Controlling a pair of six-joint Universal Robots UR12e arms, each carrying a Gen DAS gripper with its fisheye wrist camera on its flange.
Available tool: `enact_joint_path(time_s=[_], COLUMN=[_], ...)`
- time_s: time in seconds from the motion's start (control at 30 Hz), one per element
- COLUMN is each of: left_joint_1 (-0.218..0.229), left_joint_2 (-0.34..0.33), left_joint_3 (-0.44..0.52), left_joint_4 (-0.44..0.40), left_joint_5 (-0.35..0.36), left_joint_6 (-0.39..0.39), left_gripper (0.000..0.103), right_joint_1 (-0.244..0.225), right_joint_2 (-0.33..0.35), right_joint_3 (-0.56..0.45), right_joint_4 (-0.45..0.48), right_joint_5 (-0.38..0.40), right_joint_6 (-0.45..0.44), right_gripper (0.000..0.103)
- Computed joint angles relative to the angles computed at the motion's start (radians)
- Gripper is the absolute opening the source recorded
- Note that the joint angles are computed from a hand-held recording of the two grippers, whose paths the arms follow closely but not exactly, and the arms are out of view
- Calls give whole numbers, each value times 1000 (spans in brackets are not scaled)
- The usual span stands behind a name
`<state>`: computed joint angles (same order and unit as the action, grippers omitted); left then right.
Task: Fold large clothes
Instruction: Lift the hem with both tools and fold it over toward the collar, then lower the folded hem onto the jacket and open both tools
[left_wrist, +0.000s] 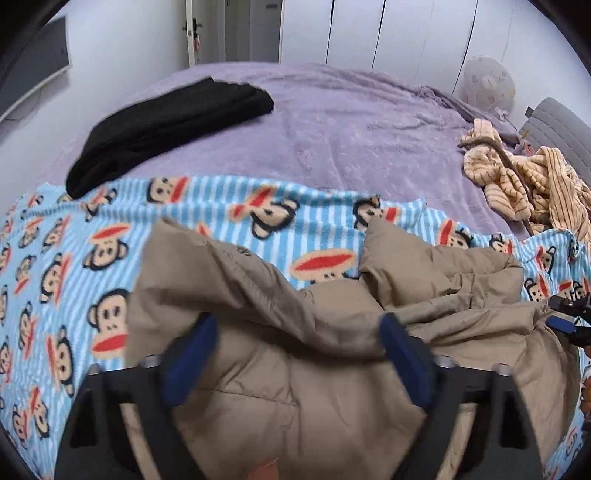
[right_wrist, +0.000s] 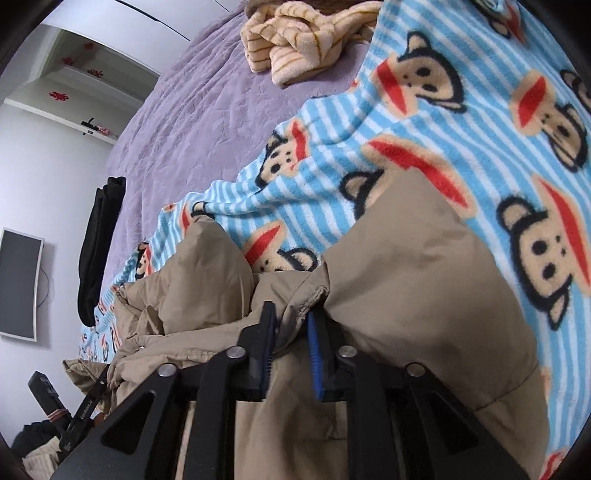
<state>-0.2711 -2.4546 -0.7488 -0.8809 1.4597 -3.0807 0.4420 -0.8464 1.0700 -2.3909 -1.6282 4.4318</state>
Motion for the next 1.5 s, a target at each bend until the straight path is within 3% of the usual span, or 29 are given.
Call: enact_joint_path(time_s=[0.03,0.07,0.1,0.17,0.2,0.23,0.27,0.37,0.5,0.67,0.8,0.9,0.93,0.97,1.03,1.1,1.33,1.43,1.5], left_joint_1=[1,3,4,9,10,5,-4,-27,-49,-41,-25,-4,5,16,27,25,21,15,15], left_joint_2=[18,30,41,46,47,44,35,4,-42,-107,-95,-115,-129,-144,-167,-188,-214,-177,-138], left_joint_3=[-27,-38,-48,-46,-47,-48,-40,-36,-17,119,102,127,150,174,208,238,300,252,192], left_joint_4=[38,45,43,-16,-47,-63,-80,-72,-19,-140,-67,-62,-93,-133,-182,-201,-262,-249,-232], left_joint_5=[-4,-13,-26,-93,-129,-136,-122,-96,-12,-25,71,155,147,114,70,82,104,144,154], left_joint_6=[12,24,23,26,41,56,64,45,21,38,61,24,5,-29,-71,-80,-96,-86,-73], left_gripper=[99,99,99,98,93,79,75,75,75,75,75,75,87,93,99,103,103,103,103], right_joint_1=[5,13,24,40,48,54,58,65,67,54,36,41,41,35,13,-1,14,13,22], right_joint_2=[-6,-14,-21,-20,-13,-1,18,87,162,185,154,99,77,51,4,-8,56,49,52], right_joint_3=[-4,-4,-5,-25,-42,-68,-100,-194,-266,-273,-237,-190,-162,-119,-6,58,-41,-54,-92], right_joint_4=[6,3,-8,-5,2,24,48,108,135,108,104,195,219,230,130,30,123,172,251], right_joint_5=[-16,-42,-70,-80,-79,-69,-50,1,-3,-2,49,-96,-147,-178,-129,-78,-156,-150,-172], right_joint_6=[-15,-33,-55,-125,-166,-211,-258,-342,-349,-355,-355,-381,-362,-325,-234,-169,-235,-211,-199], right_gripper=[67,74,75,69,48,27,24,23,19,17,11,13,14,14,8,5,5,8,10])
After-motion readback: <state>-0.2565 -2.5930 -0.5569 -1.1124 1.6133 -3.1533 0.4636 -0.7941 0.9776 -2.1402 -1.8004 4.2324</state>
